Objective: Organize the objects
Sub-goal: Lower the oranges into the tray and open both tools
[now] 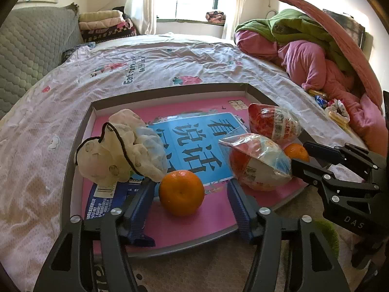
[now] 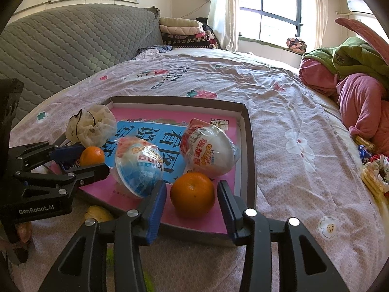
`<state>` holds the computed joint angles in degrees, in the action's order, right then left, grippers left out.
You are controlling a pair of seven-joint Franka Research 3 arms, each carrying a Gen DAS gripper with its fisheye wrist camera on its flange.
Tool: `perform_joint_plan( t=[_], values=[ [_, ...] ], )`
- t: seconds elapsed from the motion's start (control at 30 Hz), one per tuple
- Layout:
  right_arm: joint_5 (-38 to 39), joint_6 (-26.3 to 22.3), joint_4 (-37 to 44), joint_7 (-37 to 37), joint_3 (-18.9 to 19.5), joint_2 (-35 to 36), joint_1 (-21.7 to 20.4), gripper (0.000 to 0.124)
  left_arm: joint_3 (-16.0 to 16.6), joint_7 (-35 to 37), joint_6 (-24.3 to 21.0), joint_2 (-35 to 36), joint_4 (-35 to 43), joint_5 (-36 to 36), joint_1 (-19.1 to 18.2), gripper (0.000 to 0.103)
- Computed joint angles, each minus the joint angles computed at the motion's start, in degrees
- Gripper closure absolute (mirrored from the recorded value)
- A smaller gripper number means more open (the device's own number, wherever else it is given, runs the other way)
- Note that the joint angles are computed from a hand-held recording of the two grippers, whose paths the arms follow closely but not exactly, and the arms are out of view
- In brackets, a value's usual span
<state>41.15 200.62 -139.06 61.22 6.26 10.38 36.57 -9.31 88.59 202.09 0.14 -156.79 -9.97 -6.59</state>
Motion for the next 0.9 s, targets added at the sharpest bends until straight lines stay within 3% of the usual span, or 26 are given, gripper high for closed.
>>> perform_joint_plan(
  t=[0.43, 0.73, 0.9],
  values=[
    [-4.9, 1.7, -2.9, 5.5, 2.2, -2.8, -3.4, 0.075, -2.9, -0.1, -0.5, -5.5, -2.1, -1.0, 1.3, 0.029],
    [-14.5, 3.6, -6.6, 14.9, 3.8, -5.8, -6.9, 0.073, -7.4, -1.4, -2.0, -9.2, -3.1, -1.2, 5.7, 0.029],
    [-15.6, 5.3, -7.8, 16.0, 3.8, -6.9, -7.0, 0.073, -9.7, -1.9, -2.5, -11.0, -3.7, -1.4, 7.9, 0.029]
  ],
)
